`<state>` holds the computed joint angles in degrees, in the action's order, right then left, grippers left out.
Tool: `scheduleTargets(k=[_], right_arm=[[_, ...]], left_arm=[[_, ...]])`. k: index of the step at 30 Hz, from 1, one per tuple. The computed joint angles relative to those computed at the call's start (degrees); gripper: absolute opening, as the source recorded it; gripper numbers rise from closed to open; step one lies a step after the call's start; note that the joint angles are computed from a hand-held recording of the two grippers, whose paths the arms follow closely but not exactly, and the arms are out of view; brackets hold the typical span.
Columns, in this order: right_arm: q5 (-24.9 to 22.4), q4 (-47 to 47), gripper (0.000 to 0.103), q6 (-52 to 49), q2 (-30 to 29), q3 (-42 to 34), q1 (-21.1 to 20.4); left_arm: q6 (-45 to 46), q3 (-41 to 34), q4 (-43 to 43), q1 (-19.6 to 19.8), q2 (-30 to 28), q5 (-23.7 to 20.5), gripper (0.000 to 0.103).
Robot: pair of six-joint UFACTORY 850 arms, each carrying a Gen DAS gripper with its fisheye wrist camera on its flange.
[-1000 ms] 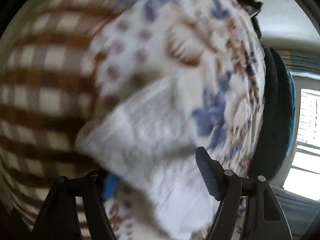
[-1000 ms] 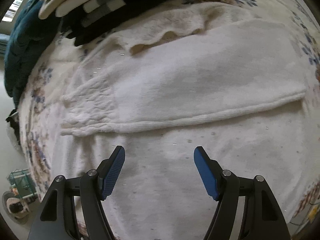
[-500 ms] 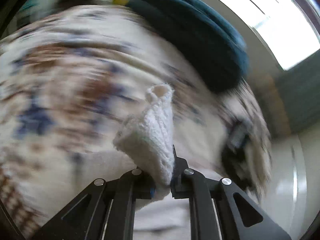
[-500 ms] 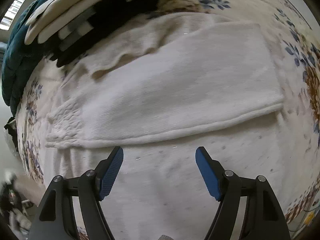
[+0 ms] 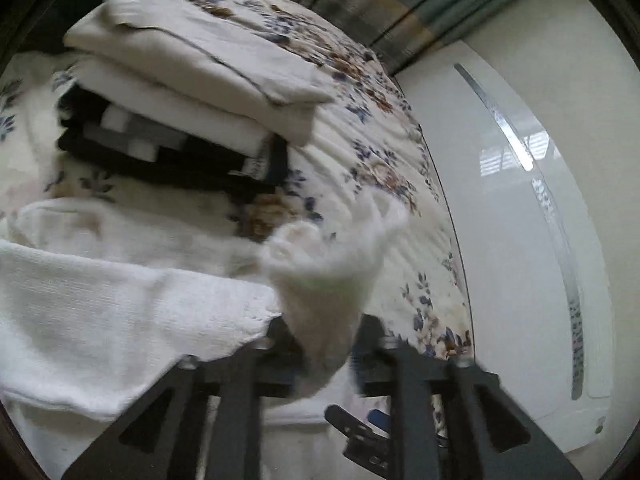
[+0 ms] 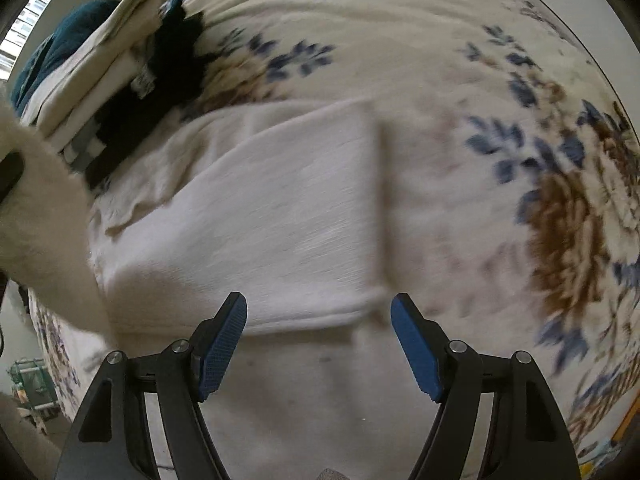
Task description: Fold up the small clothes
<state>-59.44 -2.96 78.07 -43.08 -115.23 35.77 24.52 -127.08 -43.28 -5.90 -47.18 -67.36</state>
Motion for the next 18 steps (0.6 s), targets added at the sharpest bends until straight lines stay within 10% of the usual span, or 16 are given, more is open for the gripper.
scheduleTargets(k=[2,3,11,16,18], right_arm=[[2.89,1.24,0.076,-0.84,3.39,4.97,-0.88],[4.38,1.68,0.076,-0.93,4.98,7.18,-1.26],[16.13,4.67,0.077,-0.63,7.30,10.58,-3.79],[6.68,5.21,0.074,-2.33,-4.08,-3.06,-5.60],[5.23,9.28,0.017,-5.00,-7.54,-6.73,-6.52]], left_arm=[[-0.41,-0.46,1.56,-0.69,0.01,0.50,0.090],[-1.19,-2.07,2.72,-0.36,-1.10,0.75,0.095],[-3.14,6.15,20.29,6.47,4.39,18.30,0.095],[-8.83,5.84,33.12,10.05,2.83,19.08,0.096],[-12.09,5.66,36.41,11.46,2.16,18.51,0.096]])
